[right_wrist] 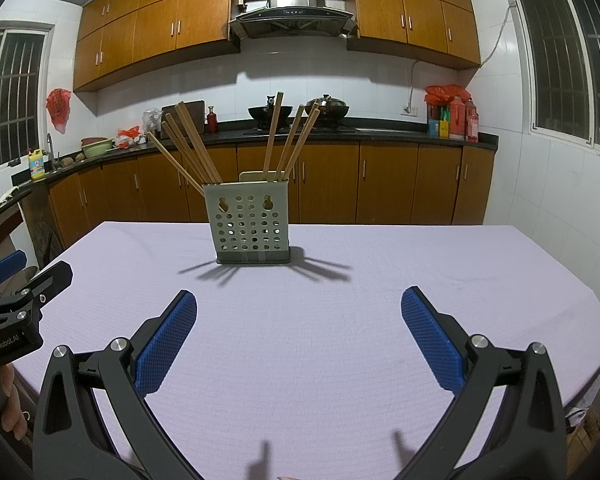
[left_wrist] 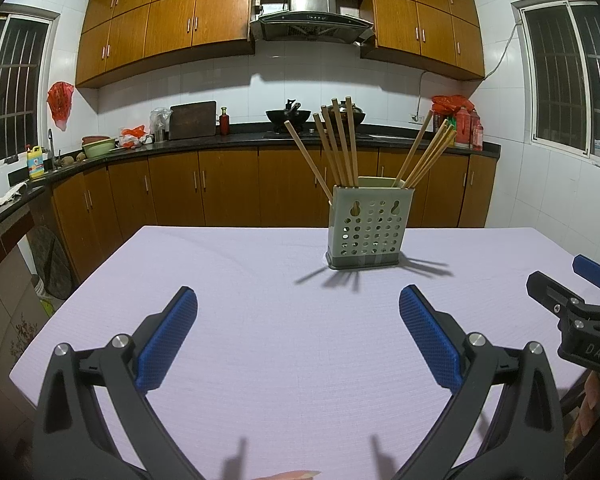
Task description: Organize utensils
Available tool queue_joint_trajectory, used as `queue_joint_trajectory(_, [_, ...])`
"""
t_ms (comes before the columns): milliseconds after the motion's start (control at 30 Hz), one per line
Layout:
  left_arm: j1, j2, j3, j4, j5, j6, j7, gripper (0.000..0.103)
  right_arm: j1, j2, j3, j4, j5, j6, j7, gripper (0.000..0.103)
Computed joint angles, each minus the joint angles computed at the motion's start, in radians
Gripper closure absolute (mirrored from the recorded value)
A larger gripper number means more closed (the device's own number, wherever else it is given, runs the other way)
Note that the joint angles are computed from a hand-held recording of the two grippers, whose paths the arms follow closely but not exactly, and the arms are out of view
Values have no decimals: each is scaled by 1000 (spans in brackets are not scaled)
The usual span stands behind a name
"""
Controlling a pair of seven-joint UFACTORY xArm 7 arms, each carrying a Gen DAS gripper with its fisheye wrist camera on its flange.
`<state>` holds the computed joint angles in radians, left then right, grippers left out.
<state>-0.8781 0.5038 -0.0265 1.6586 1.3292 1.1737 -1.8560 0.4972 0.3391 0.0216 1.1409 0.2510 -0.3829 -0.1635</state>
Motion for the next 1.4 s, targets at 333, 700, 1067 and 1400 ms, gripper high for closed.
queue_joint_trajectory(333, [-1, 2, 2, 3, -2, 0, 2, 4, 1, -1, 0, 0, 3, 0, -2, 2])
queue_joint_trajectory(700, [-3, 5, 3, 9, -3, 3, 4, 4, 5, 1, -3, 3, 9, 2, -5, 2])
queue_joint_trajectory(1067, [-4, 3, 4, 4, -2, 2, 1, 4, 32, 2, -17, -2, 42, -2, -19, 2])
queue_joint_trajectory(1400, [1, 8, 4, 1, -6, -10, -12, 4, 31, 2, -13, -2, 48, -2, -23, 2])
